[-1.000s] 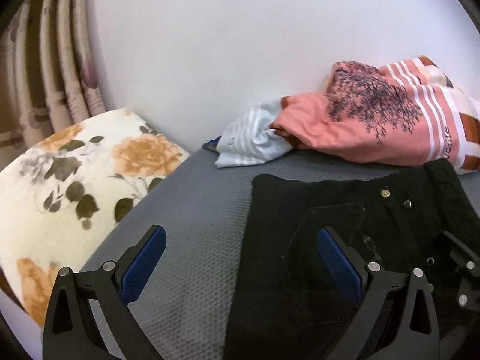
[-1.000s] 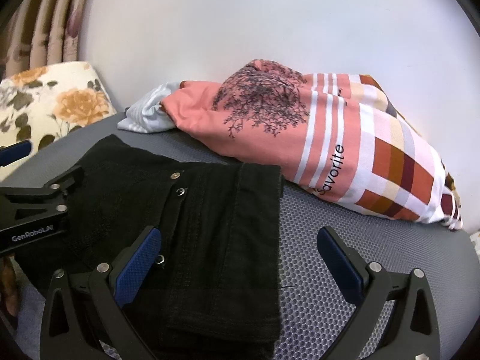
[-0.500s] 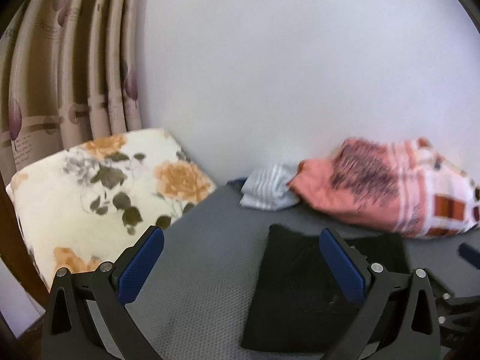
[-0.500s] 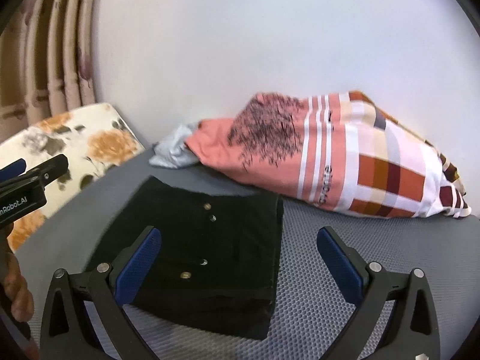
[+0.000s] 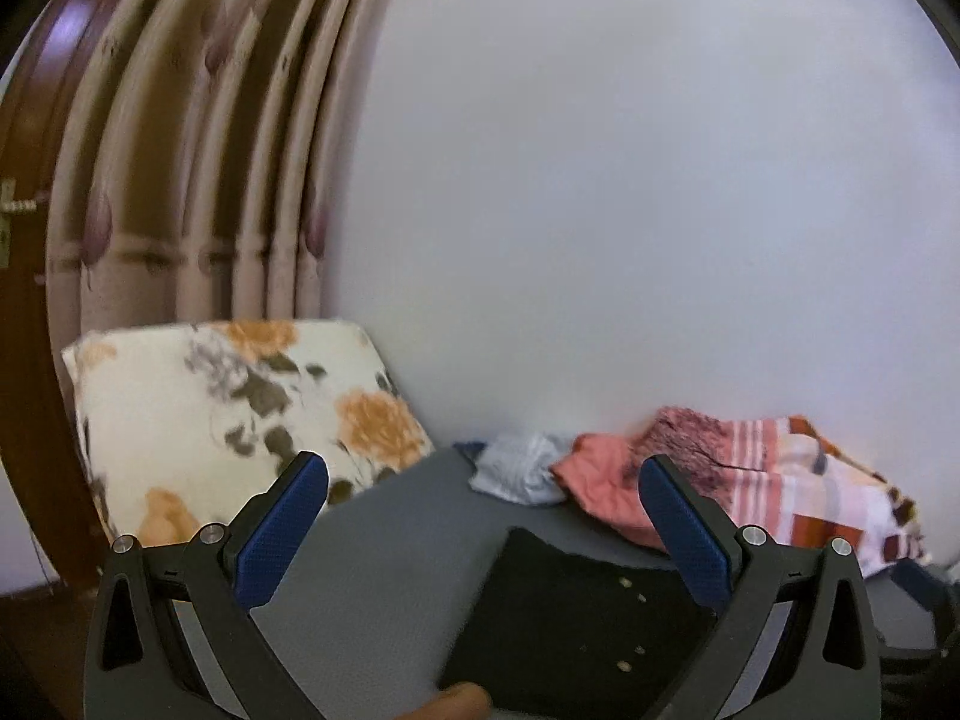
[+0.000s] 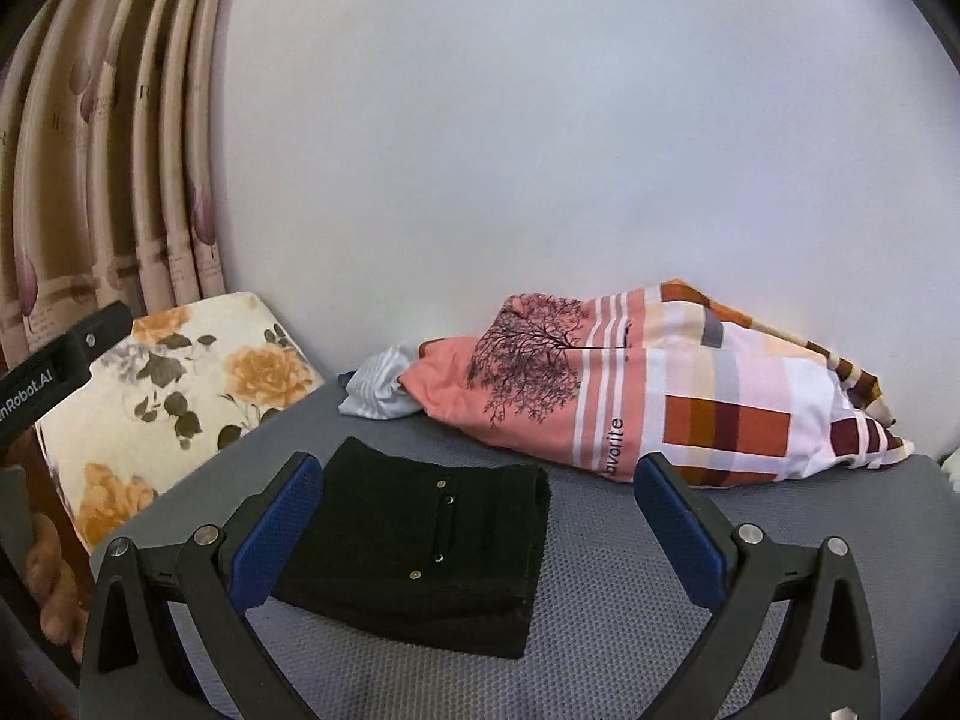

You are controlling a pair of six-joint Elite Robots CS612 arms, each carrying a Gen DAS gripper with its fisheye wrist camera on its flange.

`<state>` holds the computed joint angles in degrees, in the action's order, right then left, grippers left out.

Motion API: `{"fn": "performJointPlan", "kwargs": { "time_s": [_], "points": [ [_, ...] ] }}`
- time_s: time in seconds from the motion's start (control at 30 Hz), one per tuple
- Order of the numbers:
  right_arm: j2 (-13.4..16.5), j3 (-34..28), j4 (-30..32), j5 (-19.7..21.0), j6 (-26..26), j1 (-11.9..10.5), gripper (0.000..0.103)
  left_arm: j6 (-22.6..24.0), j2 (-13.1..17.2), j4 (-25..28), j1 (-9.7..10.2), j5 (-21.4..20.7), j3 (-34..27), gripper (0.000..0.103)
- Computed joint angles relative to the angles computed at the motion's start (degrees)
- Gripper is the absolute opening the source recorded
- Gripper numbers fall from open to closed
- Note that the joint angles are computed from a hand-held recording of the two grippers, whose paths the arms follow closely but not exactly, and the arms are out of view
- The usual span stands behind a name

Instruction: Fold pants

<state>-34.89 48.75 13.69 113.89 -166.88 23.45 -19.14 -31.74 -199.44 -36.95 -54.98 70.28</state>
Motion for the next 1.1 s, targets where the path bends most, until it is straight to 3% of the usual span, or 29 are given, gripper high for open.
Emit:
{"fn": "performJointPlan", "kwargs": {
  "time_s": [0.13,0.57,0.8,0.97,1.1],
  "points": [
    [-1.2,2.0,-0.6,0.3,-0.5,0.3,0.103,-2.8,-1.4,1.8,0.25,-3.2,2.0,0.103],
    [-2.7,4.9,-0.9,0.4,-0.8,0.8,0.103,4.5,-2.5,5.7,-1.19,-4.2,3.7,0.103],
    [-2.8,5.4,-0.8,0.3,-0.8,0.8,0.103,4.5,-2.5,7.9,-1.35,-6.1,3.6,0.103],
    [-2.4,5.1,0.2,-0.2,-0.1,0.7,0.103,9.0,-1.4,5.2,-1.83,-5.3,2.9,0.103],
    [-2.1,4.8,0.8,-0.6,-0.1,0.8,0.103,9.9,-1.2,3.7,-2.03,-4.8,3.2,0.103]
  ]
}}
